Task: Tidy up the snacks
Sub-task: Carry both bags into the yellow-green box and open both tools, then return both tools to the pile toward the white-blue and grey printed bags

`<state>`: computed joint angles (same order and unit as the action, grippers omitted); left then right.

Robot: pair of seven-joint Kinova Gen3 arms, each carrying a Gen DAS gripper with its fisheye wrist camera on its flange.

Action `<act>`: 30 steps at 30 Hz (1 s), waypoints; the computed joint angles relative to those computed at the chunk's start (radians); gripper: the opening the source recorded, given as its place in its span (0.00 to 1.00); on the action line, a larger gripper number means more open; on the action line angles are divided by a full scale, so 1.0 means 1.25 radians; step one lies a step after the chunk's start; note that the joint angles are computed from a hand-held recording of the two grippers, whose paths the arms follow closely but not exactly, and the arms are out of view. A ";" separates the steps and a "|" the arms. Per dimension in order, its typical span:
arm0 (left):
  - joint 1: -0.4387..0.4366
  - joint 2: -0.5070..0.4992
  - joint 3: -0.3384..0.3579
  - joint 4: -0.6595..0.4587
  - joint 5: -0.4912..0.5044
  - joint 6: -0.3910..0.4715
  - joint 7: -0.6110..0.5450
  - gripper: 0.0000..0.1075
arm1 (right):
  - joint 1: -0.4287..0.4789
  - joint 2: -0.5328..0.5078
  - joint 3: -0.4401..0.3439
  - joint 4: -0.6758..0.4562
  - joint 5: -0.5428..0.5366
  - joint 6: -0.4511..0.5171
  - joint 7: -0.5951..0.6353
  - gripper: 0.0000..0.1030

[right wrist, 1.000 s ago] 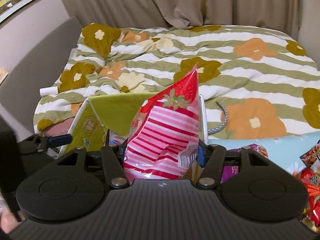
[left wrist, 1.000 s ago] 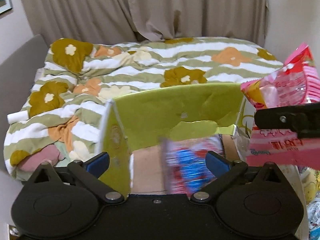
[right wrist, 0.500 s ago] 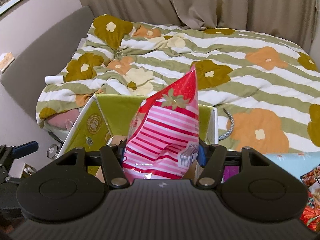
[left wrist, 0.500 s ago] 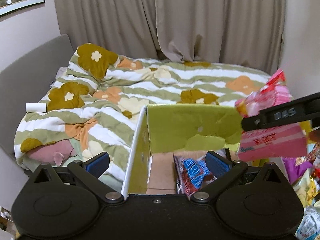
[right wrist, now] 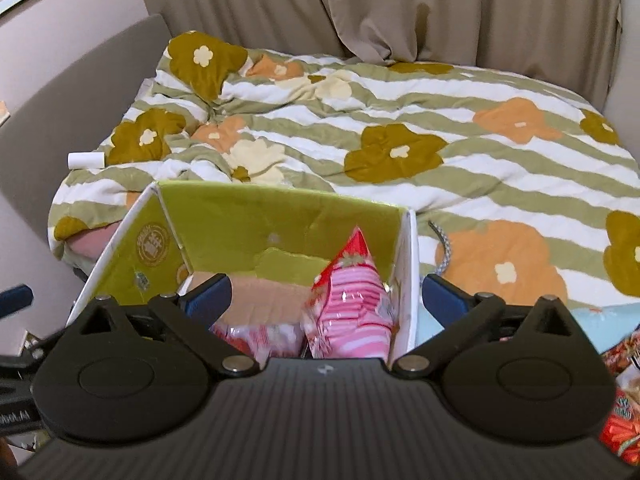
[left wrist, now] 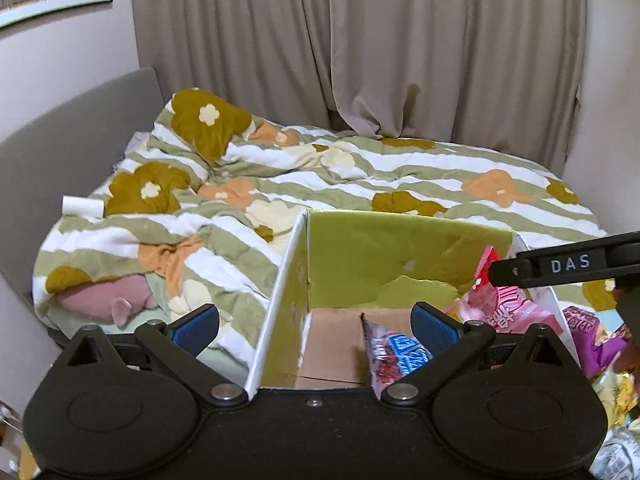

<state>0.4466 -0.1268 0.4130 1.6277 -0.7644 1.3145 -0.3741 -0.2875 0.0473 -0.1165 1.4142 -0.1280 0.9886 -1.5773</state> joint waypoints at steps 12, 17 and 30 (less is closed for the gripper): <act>0.013 -0.022 0.026 -0.030 -0.024 0.032 -0.036 0.96 | -0.014 -0.076 -0.013 -0.006 0.055 0.044 -0.050 1.00; 0.013 -0.029 0.060 -0.060 -0.024 0.061 -0.076 0.96 | -0.011 -0.146 -0.027 0.021 0.088 0.053 -0.098 1.00; 0.016 -0.034 0.154 -0.099 0.067 -0.008 -0.105 0.96 | 0.073 -0.324 0.004 0.074 0.137 0.154 -0.126 1.00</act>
<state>0.4664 -0.1689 0.6056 1.5034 -0.6805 1.3047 -0.5051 -0.1969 -0.3582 -0.1117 1.5066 0.0433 1.1810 -1.7351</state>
